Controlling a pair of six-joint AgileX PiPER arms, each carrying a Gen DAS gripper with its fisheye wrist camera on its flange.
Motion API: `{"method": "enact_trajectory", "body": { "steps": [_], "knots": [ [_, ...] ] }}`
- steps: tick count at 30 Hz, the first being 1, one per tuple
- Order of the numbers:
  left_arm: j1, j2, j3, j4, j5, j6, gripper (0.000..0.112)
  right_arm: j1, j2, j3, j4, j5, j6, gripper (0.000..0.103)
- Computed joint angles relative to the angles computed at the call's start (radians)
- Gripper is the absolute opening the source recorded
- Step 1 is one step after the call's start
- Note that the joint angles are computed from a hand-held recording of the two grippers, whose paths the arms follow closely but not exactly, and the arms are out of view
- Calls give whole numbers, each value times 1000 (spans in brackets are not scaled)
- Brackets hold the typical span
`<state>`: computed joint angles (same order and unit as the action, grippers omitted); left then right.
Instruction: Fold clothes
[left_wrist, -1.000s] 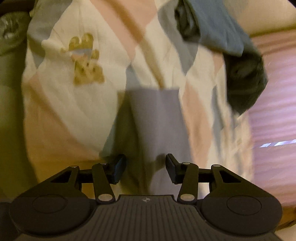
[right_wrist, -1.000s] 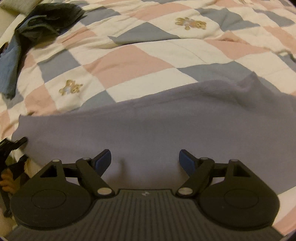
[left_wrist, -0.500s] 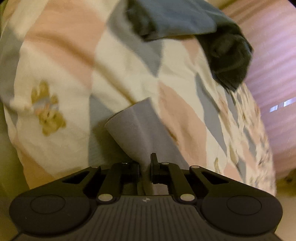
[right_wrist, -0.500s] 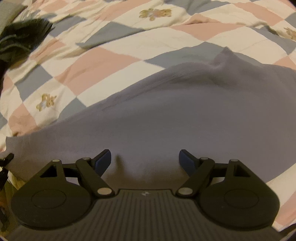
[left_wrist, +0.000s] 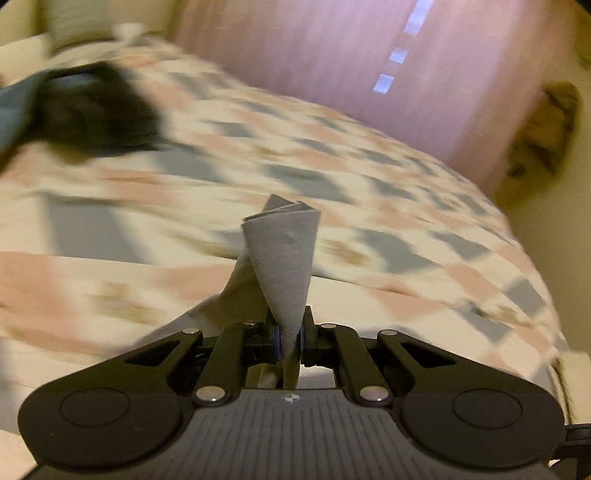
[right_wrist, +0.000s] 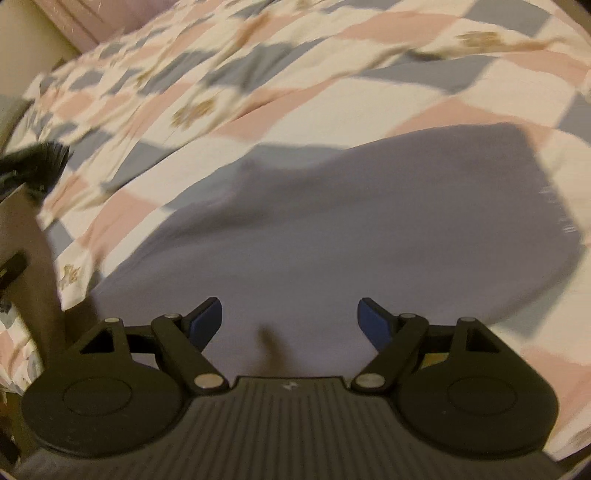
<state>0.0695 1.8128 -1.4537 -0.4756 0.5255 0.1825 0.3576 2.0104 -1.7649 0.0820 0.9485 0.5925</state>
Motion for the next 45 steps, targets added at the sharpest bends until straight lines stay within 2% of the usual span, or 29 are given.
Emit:
{"method": "enact_trajectory", "body": {
  "steps": [2,4,5,8,10,11,13,15,18,20,22,24,26,27,29,32,34,35,37,39,42,45],
  "knots": [
    [-165,36,-10,112,-63,-146,7,-101,-104,157,42,-67,-92,79],
    [-324,118,-71,275,-77,-331,9,-227,-184,280,132,-104,-210,79],
    [-386,169,-116,344,-56,-405,12,-291,-206,320,189,-106,-272,79],
    [-536,304,-257,538,101,-552,18,-455,-232,399,350,-104,-438,79],
    [-608,282,-205,650,92,-587,35,-533,-220,432,448,-111,-532,79],
    [-619,244,-153,645,64,-550,39,-553,-209,450,503,-124,-577,79],
    [-618,173,-76,538,32,-382,43,-585,-182,477,618,-142,-669,79],
    [-604,125,-37,471,44,-266,43,-583,-144,484,746,-145,-755,78],
    [-586,79,-12,526,94,-274,42,-565,-84,476,932,-121,-882,69],
    [-562,64,-13,586,137,-336,42,-535,-39,455,1042,-96,-949,69],
    [-526,60,-18,649,177,-418,41,-505,4,436,1095,-83,-944,69],
    [-477,54,-12,662,190,-453,40,-468,39,420,1087,-105,-889,69],
    [-432,54,-9,656,197,-461,40,-439,59,438,1147,-148,-910,69],
    [-413,56,-10,650,199,-460,40,-427,67,447,1201,-165,-942,66],
    [-379,68,-15,647,191,-455,40,-401,89,436,1265,-182,-977,53],
    [-332,90,-23,657,147,-450,41,-361,116,397,1287,-211,-981,48],
    [-289,127,-48,644,116,-454,41,-337,121,382,1278,-248,-987,19],
    [-266,154,-71,628,114,-454,41,-326,124,370,1242,-267,-963,11],
    [-233,223,-146,599,138,-445,39,-316,109,383,1227,-311,-954,9],
    [-220,260,-194,571,138,-408,39,-319,58,436,1265,-350,-1019,8],
    [-238,257,-208,548,110,-352,39,-331,-28,492,1287,-387,-1122,7],
    [-258,246,-215,480,92,-311,40,-361,-114,519,1228,-436,-1151,8]
  ]
}}
